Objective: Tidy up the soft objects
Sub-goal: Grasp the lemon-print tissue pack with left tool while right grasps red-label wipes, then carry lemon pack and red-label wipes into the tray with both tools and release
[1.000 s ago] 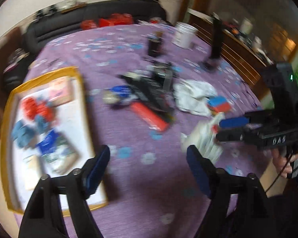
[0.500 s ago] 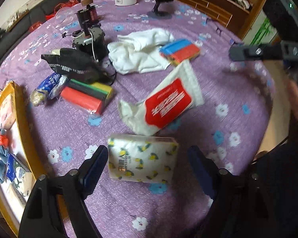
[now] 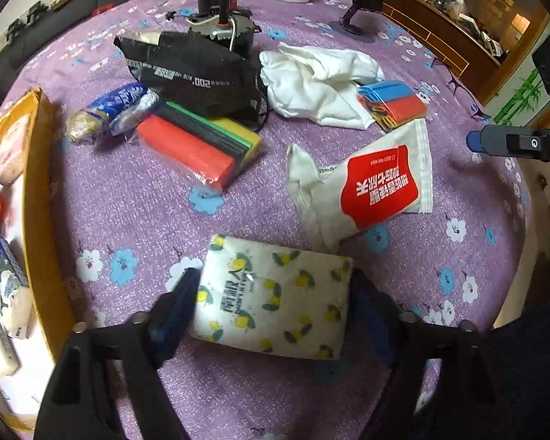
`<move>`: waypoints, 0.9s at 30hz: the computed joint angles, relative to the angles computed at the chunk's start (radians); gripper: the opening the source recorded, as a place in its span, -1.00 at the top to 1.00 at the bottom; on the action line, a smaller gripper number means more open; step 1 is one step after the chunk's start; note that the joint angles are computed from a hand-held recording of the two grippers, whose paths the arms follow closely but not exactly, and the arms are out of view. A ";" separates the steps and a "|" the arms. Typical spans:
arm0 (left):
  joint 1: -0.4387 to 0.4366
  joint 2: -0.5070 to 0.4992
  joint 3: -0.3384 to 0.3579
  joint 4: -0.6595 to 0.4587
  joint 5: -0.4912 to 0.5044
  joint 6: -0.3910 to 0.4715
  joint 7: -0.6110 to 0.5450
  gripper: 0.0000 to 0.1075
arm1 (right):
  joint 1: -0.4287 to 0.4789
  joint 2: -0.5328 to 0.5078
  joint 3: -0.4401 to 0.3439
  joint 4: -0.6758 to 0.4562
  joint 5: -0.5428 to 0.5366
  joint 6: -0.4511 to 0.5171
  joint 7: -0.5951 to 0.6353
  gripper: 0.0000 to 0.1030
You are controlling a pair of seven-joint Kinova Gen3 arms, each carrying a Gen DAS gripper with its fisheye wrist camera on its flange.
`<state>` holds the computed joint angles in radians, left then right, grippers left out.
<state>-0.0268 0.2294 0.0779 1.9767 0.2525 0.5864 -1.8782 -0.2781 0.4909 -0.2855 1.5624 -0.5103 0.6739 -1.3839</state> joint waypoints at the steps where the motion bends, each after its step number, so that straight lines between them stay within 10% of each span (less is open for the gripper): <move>1: -0.014 -0.005 0.011 0.004 0.009 0.005 -0.013 -0.41 | -0.015 0.005 0.004 -0.017 0.016 0.011 -0.003 -0.18; 15: -0.104 -0.144 -0.054 0.067 0.218 0.051 -0.225 -0.41 | -0.179 0.211 0.054 -0.350 0.177 0.196 -0.059 -0.53; 27: -0.122 -0.174 -0.098 0.089 0.257 0.060 -0.243 -0.41 | -0.277 0.116 0.106 -0.225 0.324 0.127 -0.158 -0.53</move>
